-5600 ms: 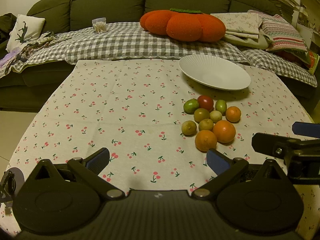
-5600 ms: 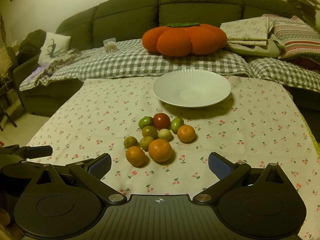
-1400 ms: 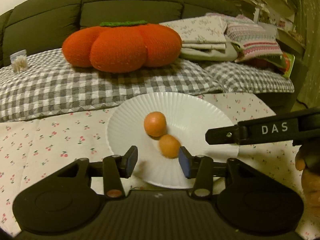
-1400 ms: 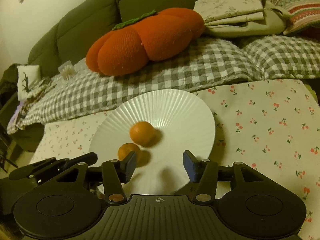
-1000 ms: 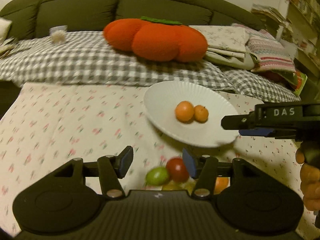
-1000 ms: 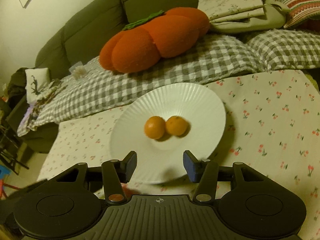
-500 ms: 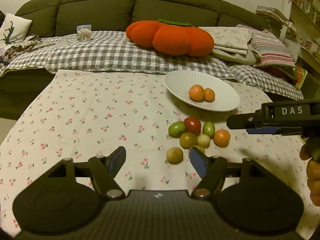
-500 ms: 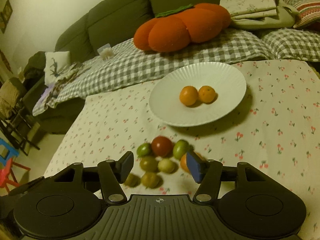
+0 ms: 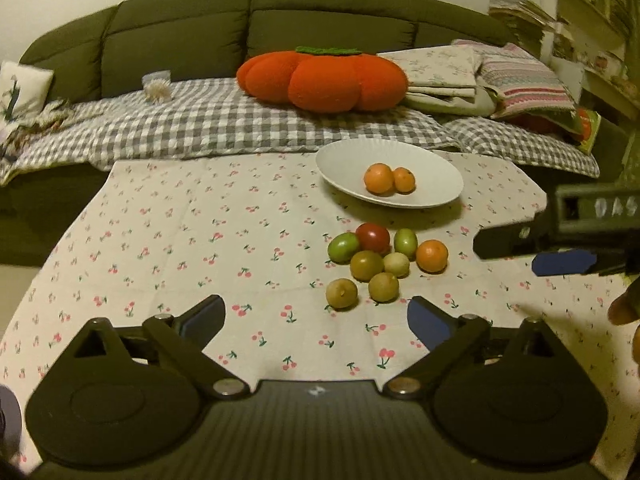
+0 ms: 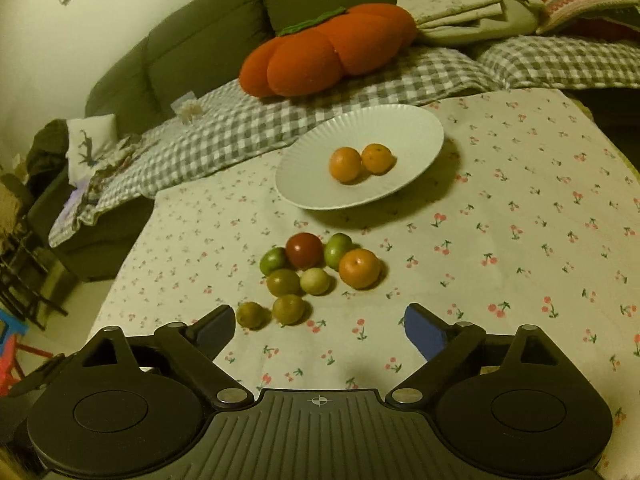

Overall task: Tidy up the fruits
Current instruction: 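Withdraw both open tools from the plate back toward the fruit cluster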

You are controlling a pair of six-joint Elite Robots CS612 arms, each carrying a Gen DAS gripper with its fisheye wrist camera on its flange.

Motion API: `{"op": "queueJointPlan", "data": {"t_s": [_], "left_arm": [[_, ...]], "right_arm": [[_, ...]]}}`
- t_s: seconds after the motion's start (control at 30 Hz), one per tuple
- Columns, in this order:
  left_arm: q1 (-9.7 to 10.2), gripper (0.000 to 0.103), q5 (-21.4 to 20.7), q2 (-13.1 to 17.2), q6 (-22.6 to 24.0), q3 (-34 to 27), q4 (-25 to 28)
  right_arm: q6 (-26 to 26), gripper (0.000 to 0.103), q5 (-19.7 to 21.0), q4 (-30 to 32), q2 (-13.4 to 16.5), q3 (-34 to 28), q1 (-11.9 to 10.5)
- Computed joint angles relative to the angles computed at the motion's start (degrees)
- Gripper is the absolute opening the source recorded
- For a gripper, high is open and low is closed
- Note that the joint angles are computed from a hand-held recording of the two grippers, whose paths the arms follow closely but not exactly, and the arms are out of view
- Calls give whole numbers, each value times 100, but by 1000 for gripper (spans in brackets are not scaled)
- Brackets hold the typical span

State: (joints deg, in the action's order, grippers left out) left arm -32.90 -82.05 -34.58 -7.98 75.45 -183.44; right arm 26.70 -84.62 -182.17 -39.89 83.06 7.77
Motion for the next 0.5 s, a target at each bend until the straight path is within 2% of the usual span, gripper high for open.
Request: {"op": "queueJointPlan", "data": {"t_s": [0.1, 0.3, 0.5], "left_arm": [[26, 100, -83, 51, 134, -58, 5], [96, 100, -205, 193, -96, -256, 211], [81, 100, -247, 303, 62, -359, 185]], "right_arm": [[213, 98, 43, -163, -36, 82, -3], [311, 99, -66, -164, -62, 112, -10], [619, 99, -97, -102, -84, 159, -74]]}}
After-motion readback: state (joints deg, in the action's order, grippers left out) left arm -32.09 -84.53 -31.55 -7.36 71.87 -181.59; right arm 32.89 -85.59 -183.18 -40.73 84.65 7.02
